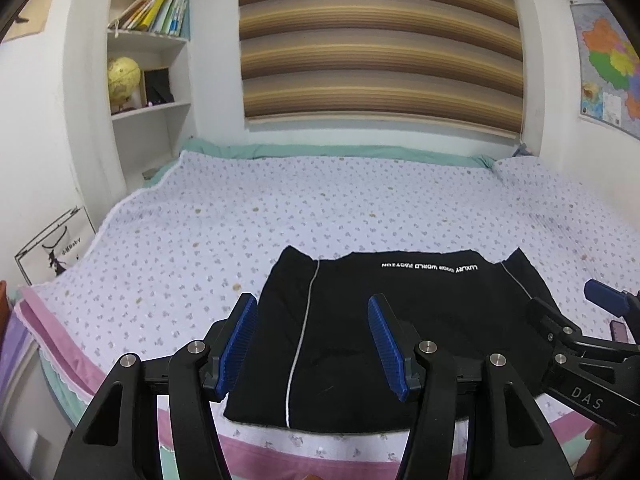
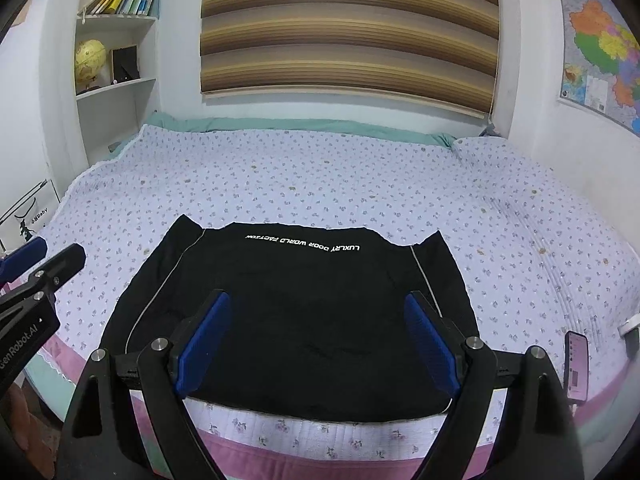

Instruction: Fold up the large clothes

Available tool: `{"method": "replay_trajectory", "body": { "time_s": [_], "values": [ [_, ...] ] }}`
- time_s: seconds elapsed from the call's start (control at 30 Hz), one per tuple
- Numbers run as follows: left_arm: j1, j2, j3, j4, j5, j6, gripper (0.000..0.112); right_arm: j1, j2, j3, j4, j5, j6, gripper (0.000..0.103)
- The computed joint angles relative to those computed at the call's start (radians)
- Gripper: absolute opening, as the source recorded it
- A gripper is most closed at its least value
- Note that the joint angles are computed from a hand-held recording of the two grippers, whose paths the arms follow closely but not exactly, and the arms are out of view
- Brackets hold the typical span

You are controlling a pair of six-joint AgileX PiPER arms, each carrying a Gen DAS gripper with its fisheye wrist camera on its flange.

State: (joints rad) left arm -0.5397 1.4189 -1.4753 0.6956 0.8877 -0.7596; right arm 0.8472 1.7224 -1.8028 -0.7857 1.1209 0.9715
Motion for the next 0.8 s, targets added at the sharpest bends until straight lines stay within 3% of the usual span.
{"method": "replay_trajectory", "body": {
  "time_s": [0.17,0.3,0.5,0.8],
  "values": [
    [0.013,-0.027,0.026,-0.012,-0.045,-0.013,0.059,-0.013,0.001,0.003,0.016,-0.002,-0.003,0.090],
    [-0.025,-0.038,0.039,0.090,-0.031,-0.087,0.059,-0.028,0.001,0.007,0.044,-0.014,-0.009,0.090],
    [-0.029,-0.043,0.053,0.104,-0.045,-0.108,0.059,-0.033,0.003,0.010,0.053,-0.014,-0.030,0.090],
    [-0.091,-0.035,0.067,0.263,0.016,-0.225,0.059,-0.046,-0.009,0.025,0.062,-0.013,-0.031,0.090]
  ]
}}
